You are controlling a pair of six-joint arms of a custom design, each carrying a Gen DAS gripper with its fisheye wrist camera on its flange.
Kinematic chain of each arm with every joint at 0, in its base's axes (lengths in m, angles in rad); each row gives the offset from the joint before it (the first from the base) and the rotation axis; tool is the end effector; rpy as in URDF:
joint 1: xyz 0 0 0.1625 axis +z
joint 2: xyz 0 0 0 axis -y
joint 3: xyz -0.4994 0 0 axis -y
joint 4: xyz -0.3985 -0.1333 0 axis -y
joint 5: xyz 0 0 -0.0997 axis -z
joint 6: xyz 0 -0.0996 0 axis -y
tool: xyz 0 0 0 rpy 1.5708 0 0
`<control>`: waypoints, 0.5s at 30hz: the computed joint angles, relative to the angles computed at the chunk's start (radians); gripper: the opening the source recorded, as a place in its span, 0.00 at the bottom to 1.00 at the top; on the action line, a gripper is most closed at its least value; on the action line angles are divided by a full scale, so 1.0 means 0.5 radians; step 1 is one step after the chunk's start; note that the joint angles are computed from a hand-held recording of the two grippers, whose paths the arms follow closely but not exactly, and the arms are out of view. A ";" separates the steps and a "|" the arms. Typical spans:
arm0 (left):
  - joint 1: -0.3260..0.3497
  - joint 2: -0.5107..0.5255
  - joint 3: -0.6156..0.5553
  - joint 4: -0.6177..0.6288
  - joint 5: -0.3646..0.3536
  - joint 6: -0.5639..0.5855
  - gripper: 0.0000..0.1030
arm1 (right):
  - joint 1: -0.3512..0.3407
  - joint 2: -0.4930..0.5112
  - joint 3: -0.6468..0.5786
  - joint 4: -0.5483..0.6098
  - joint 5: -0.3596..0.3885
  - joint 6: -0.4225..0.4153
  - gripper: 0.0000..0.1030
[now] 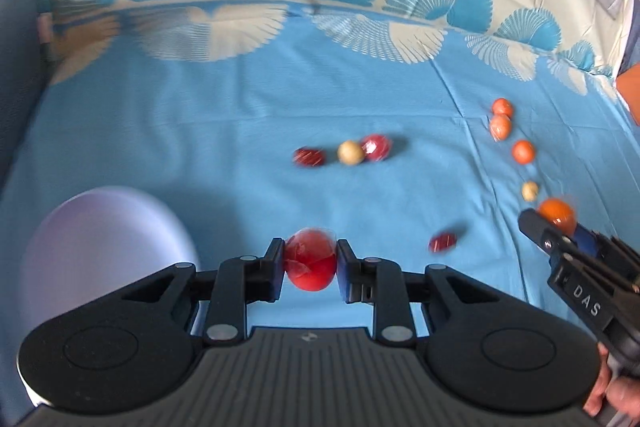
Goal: Organize fruits
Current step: 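Carry the wrapped orange and red fruit over the plate with both tools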
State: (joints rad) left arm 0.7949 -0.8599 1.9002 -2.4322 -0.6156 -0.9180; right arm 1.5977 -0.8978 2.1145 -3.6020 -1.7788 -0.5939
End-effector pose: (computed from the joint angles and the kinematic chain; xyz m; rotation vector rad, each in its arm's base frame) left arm -0.2778 -0.5896 0.1229 -0.0562 2.2792 -0.7479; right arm 0.1285 -0.5855 0.1849 0.6697 -2.4637 0.9818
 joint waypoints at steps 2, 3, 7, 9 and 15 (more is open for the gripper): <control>-0.108 -0.157 0.128 0.233 0.006 -0.221 0.28 | 0.053 -0.094 0.124 0.047 0.052 0.025 0.38; -0.161 -0.231 0.185 0.342 0.004 -0.327 0.28 | 0.083 -0.139 0.181 0.080 0.073 0.039 0.38; -0.384 -0.512 0.345 0.918 -0.036 -0.858 0.28 | 0.212 -0.306 0.375 0.266 0.151 0.161 0.38; -0.490 -0.640 0.404 1.183 -0.085 -1.122 0.28 | 0.285 -0.382 0.458 0.361 0.178 0.194 0.38; -0.812 -0.950 0.574 1.631 -0.230 -1.675 0.28 | 0.535 -0.528 0.674 0.399 0.156 0.262 0.38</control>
State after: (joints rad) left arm 0.3888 -1.3348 2.1874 -1.6165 -0.7304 -1.7557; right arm 1.8654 -1.1620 2.4517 -3.4025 -1.7010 -0.4630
